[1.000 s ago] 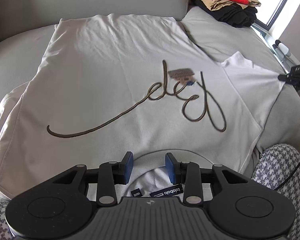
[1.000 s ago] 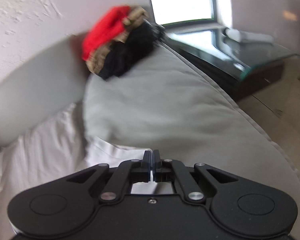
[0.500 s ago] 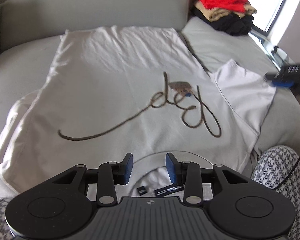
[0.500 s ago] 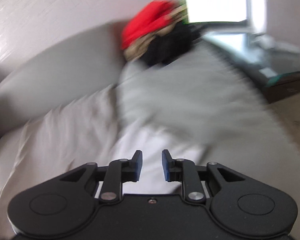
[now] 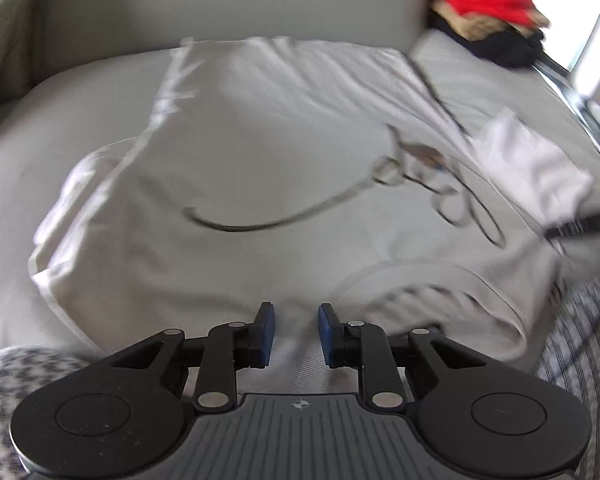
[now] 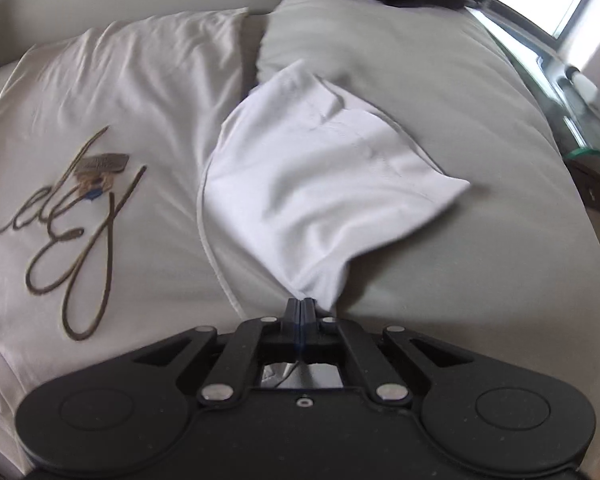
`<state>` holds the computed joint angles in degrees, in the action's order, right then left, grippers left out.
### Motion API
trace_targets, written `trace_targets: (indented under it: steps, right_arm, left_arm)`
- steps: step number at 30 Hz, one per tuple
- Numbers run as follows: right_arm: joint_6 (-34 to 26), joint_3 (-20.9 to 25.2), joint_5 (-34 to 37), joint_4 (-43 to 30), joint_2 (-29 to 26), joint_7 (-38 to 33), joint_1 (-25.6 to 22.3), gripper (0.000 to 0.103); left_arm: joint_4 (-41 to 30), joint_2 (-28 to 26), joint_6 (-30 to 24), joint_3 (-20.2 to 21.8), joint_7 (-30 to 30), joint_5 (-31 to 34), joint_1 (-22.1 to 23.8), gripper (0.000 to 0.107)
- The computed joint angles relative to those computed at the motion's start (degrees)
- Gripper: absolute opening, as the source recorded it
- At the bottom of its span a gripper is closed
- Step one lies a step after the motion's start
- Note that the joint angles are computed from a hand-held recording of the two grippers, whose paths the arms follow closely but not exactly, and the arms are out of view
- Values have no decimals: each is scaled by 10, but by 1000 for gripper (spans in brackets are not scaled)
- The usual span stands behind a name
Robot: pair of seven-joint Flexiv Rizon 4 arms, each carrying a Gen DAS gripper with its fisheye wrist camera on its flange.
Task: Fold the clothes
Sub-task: 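Grasp the shirt side edge with the left gripper and smooth it flat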
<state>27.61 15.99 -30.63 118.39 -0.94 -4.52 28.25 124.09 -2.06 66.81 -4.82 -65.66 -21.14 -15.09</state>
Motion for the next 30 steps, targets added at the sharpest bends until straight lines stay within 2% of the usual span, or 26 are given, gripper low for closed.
trace_targets:
  steps: [3,4,5,7,11,15,19,22,25,28,30]
  right_arm:
    - [-14,5,-5,-20,-2,16,9,1]
    - [-8,7,-11,-24,0,23,12,9]
    - [18,8,-22,-20,6,31,13,21]
    - [116,7,-37,-3,16,48,8,38]
    - [289,1,-42,0,-9,90,4,47]
    - [396,-14,-52,-6,-53,137,11,49]
    - [452,-33,-44,-12,-94,173,28,49]
    - [468,-59,-72,-3,-102,226,46,49]
    - [468,-57,-62,-4,-101,222,44,49]
    - [470,-58,-62,0,-97,231,45,49]
    - [468,-60,-68,0,-97,238,47,49]
  left_arm:
    - [8,10,-2,-2,30,-2,-5,17]
    - [12,14,-3,0,38,-18,-5,17]
    - [17,19,-6,2,49,-45,-5,18]
    - [28,30,1,10,57,-85,-4,19]
    - [46,54,33,32,63,-154,5,35]
    - [52,63,67,56,73,-246,18,45]
    - [36,28,75,63,60,-347,46,45]
    - [14,-9,30,54,58,-425,73,45]
    - [-6,-41,-15,42,50,-474,97,44]
    - [-16,-60,-32,26,69,-555,106,44]
    - [-22,-69,-56,23,63,-579,111,44]
